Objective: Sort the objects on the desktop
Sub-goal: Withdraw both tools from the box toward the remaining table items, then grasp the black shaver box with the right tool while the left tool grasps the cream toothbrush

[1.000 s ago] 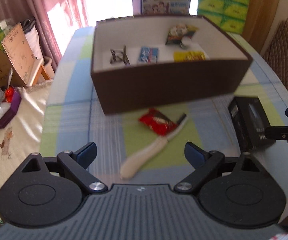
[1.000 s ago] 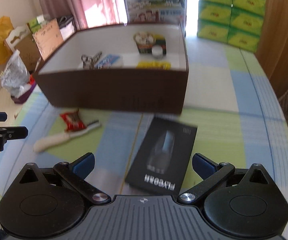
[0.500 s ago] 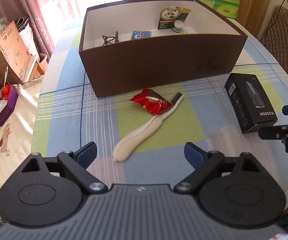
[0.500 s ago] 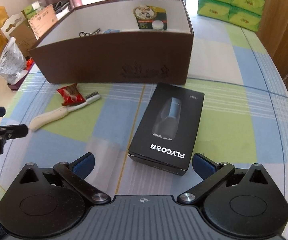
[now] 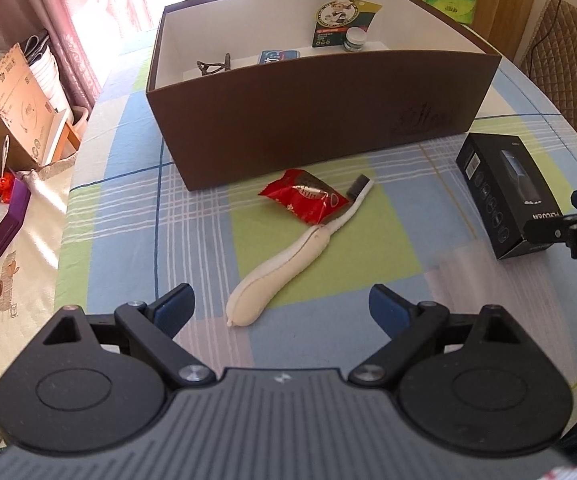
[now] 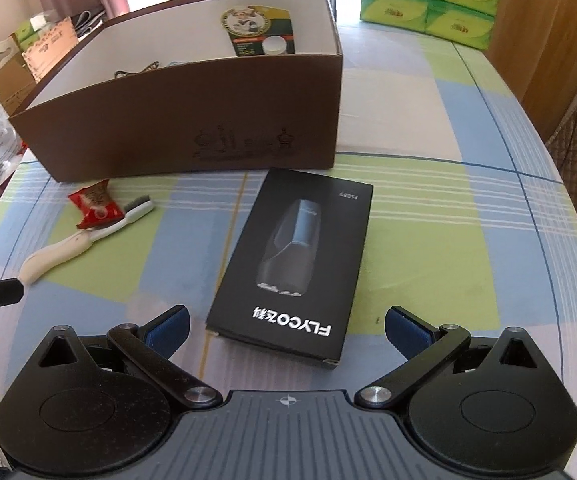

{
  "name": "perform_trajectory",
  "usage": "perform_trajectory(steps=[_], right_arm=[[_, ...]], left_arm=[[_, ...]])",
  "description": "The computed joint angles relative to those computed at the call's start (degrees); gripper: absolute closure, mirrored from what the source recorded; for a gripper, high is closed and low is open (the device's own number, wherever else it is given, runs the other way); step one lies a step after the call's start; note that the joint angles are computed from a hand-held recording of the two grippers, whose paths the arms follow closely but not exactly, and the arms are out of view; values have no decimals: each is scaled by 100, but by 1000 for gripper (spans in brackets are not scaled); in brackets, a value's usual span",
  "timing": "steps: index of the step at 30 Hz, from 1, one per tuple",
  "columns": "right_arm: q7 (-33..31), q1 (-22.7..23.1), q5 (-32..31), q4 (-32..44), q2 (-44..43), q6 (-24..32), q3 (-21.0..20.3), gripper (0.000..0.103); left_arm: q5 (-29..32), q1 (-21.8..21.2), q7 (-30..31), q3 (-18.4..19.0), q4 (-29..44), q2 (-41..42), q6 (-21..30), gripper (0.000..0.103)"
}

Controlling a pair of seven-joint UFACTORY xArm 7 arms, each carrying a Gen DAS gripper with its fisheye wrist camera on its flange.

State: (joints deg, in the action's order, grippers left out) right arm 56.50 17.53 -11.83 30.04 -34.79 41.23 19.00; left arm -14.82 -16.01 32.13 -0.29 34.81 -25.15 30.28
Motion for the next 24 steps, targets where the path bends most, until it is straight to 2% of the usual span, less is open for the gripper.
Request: perform_trajectory(steps=[11,17,19,20,24], right_arm=[[153,-399,-539,284,824,-396,-26,2],[282,-462,-772,319,1067,-477,-119,2],[283,-459,-846,252,1033,-527,-151,9],[187,-401,-779,175,982,-639,-238,22],[-108,-346,-701,55,796,-514,-322,27]], left_arm=[[-62,-28,297,-13,209,461,-258,12],[-149,-57,521,-9,245,600,-299,12],[-146,-52,586,-27,282,675,-289,13],[-166,-57,629,-26,307,714,-269,16],[-224,-44,769,-66,456,945,-246,22]])
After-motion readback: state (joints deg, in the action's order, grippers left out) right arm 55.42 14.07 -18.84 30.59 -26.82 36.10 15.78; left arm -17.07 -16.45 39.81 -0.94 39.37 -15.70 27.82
